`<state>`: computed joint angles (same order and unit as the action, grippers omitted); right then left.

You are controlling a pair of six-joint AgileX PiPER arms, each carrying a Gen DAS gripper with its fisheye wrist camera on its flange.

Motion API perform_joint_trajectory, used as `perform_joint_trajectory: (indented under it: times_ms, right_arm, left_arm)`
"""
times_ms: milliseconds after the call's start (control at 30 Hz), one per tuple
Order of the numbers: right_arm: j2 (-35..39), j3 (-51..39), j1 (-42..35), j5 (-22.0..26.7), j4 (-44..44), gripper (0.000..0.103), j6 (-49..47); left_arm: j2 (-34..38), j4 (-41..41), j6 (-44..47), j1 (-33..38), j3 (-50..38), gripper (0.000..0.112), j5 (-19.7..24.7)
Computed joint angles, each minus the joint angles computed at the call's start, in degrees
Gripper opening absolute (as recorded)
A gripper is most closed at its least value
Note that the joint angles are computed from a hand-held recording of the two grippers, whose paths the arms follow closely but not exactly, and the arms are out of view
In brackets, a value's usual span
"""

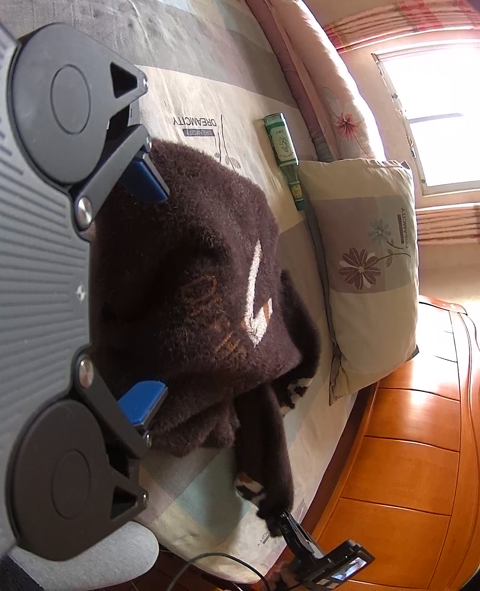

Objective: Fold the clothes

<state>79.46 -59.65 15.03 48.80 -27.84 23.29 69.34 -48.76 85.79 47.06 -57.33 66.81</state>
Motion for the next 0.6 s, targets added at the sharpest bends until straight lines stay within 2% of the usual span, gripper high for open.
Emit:
perform_joint_trajectory:
  times_ms: [133, 267, 400, 467, 600]
  right_arm:
    - [-0.28, -0.41, -3.64, 1.72, -3.99, 0.013, 3.63]
    - [1.09, -0.96, -5.64, 4.02, -12.68, 0.013, 9.88]
    - [2.96, -2.02, -8.83, 3.22, -18.01, 0.013, 15.65]
    - [4.39, -3.62, -10.34, 3.32, -14.38, 0.014, 12.99]
    - [2.82, -0.49, -3.95, 5.33, -18.72, 0.030, 17.22]
  left_arm:
    - [0.30, 0.02, 0.27, 1.27, -0.49, 0.102, 0.55]
    - [1.17, -0.12, -0.11, 2.14, -1.83, 0.102, 1.04]
    - [1.95, -0.09, -0.39, 2.39, -2.51, 0.102, 1.00]
    - [2.20, -0.04, -0.45, 2.41, -2.66, 0.102, 0.85]
    - [2.62, 0.08, 0.13, 2.72, -2.65, 0.102, 0.91]
